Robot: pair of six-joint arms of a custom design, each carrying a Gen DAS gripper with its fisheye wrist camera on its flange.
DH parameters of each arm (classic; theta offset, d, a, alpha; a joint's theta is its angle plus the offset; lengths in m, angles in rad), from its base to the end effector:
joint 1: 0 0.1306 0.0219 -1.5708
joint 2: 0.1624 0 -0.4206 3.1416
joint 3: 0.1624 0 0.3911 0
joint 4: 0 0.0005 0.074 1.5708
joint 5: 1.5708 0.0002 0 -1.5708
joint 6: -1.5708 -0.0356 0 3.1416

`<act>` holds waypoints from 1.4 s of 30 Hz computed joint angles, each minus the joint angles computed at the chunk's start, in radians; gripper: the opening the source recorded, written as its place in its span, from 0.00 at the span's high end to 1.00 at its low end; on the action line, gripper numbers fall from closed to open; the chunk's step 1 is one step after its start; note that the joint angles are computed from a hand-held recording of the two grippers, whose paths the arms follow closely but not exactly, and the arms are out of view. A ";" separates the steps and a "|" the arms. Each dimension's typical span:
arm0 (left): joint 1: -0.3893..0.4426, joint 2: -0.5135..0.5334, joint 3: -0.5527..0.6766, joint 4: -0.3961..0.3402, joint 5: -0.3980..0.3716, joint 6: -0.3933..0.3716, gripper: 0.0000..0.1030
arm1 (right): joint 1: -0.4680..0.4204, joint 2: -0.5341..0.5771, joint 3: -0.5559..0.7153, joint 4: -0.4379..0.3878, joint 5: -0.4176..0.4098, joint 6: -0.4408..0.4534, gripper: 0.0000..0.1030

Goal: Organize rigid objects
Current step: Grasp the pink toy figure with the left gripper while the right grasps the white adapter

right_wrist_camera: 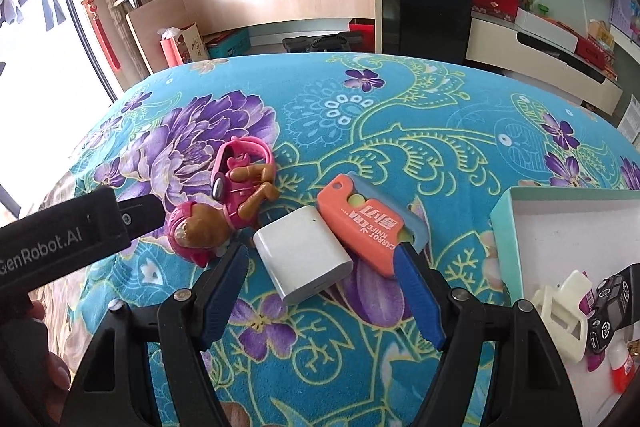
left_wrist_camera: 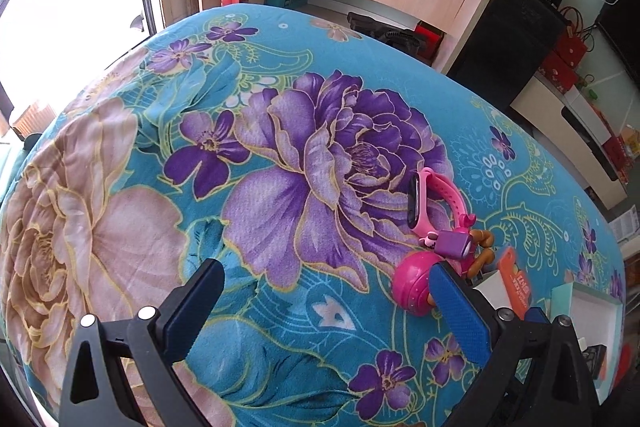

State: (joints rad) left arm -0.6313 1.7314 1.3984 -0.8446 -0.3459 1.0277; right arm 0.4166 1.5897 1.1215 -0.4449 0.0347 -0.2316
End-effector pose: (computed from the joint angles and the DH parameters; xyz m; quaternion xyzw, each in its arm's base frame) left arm 0.4638 -0.3247 0.3022 -0.2232 0.9406 -0.0280 0.2544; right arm 0.4704 0.2062 0.2810 -0.0818 0.9427 0.0873 0.3113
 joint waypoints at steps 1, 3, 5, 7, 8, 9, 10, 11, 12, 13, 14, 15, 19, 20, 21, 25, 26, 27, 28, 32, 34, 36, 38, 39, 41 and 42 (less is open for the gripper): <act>0.001 -0.002 -0.005 0.006 0.004 0.004 0.00 | 0.002 0.000 0.000 -0.001 -0.003 0.003 0.26; 0.003 -0.007 -0.017 0.027 0.018 0.002 0.00 | 0.002 0.006 0.004 -0.009 -0.021 0.004 0.27; 0.003 -0.008 -0.022 0.041 0.030 -0.005 0.00 | 0.001 0.013 0.007 -0.016 -0.040 0.000 0.28; 0.003 -0.005 -0.022 0.045 0.039 -0.007 0.00 | -0.001 0.018 0.008 -0.017 -0.051 -0.003 0.32; 0.002 -0.003 -0.021 0.046 0.044 -0.007 0.00 | -0.002 0.020 0.008 -0.016 -0.055 -0.006 0.35; 0.002 -0.001 -0.020 0.046 0.048 -0.007 0.00 | -0.004 0.022 0.008 -0.014 -0.061 -0.009 0.38; 0.002 0.000 -0.019 0.046 0.050 -0.006 0.00 | -0.007 0.024 0.006 -0.008 -0.068 -0.014 0.40; 0.003 0.002 -0.019 0.046 0.053 -0.007 0.00 | -0.010 0.027 0.004 -0.002 -0.075 -0.021 0.42; 0.002 0.003 -0.019 0.050 0.055 -0.007 0.00 | -0.014 0.031 0.003 0.005 -0.087 -0.029 0.43; 0.003 0.003 -0.021 0.055 0.059 -0.007 0.00 | -0.019 0.036 0.002 0.011 -0.100 -0.037 0.43; 0.003 0.002 -0.023 0.060 0.062 -0.006 0.00 | -0.021 0.038 -0.001 0.021 -0.105 -0.043 0.44; 0.003 0.003 -0.024 0.064 0.066 -0.006 0.00 | -0.021 0.038 -0.005 0.035 -0.104 -0.044 0.44; 0.002 0.005 -0.025 0.082 0.088 -0.014 0.00 | -0.014 0.043 -0.008 0.059 -0.087 -0.039 0.43; 0.001 0.005 -0.022 0.085 0.089 -0.018 0.00 | -0.014 0.044 -0.008 0.061 -0.085 -0.038 0.43; -0.001 0.007 -0.020 0.087 0.088 -0.024 0.00 | -0.014 0.043 -0.009 0.065 -0.086 -0.040 0.43; -0.007 0.012 -0.013 0.107 0.091 -0.050 0.01 | -0.026 0.036 -0.019 0.077 -0.113 -0.063 0.45; -0.007 0.014 -0.013 0.113 0.093 -0.053 0.01 | -0.028 0.034 -0.020 0.075 -0.117 -0.063 0.46; -0.008 0.017 -0.012 0.117 0.096 -0.057 0.02 | -0.029 0.033 -0.020 0.071 -0.118 -0.061 0.46; -0.008 0.020 -0.011 0.122 0.101 -0.062 0.06 | -0.030 0.032 -0.020 0.067 -0.116 -0.059 0.47; -0.009 0.038 -0.001 0.134 0.129 -0.082 0.19 | -0.032 0.025 -0.023 0.051 -0.116 -0.054 0.48; -0.010 0.044 -0.001 0.144 0.135 -0.085 0.26 | -0.034 0.023 -0.025 0.049 -0.118 -0.055 0.48; -0.009 0.044 -0.005 0.165 0.144 -0.091 0.31 | -0.036 0.021 -0.028 0.049 -0.121 -0.053 0.48; -0.010 0.041 -0.014 0.190 0.155 -0.104 0.38 | -0.036 0.021 -0.027 0.047 -0.120 -0.051 0.48; -0.010 0.038 -0.020 0.212 0.169 -0.112 0.49 | -0.036 0.020 -0.027 0.046 -0.120 -0.050 0.48; -0.010 0.035 -0.028 0.244 0.194 -0.122 0.57 | -0.036 0.019 -0.028 0.045 -0.121 -0.051 0.48; -0.013 0.039 -0.022 0.236 0.185 -0.131 0.57 | -0.037 0.017 -0.029 0.044 -0.122 -0.052 0.48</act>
State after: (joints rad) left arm -0.6446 1.7700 1.3768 -0.6082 -0.1604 0.8970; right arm 0.3795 1.6068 1.0927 -0.4011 -0.0870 -0.2831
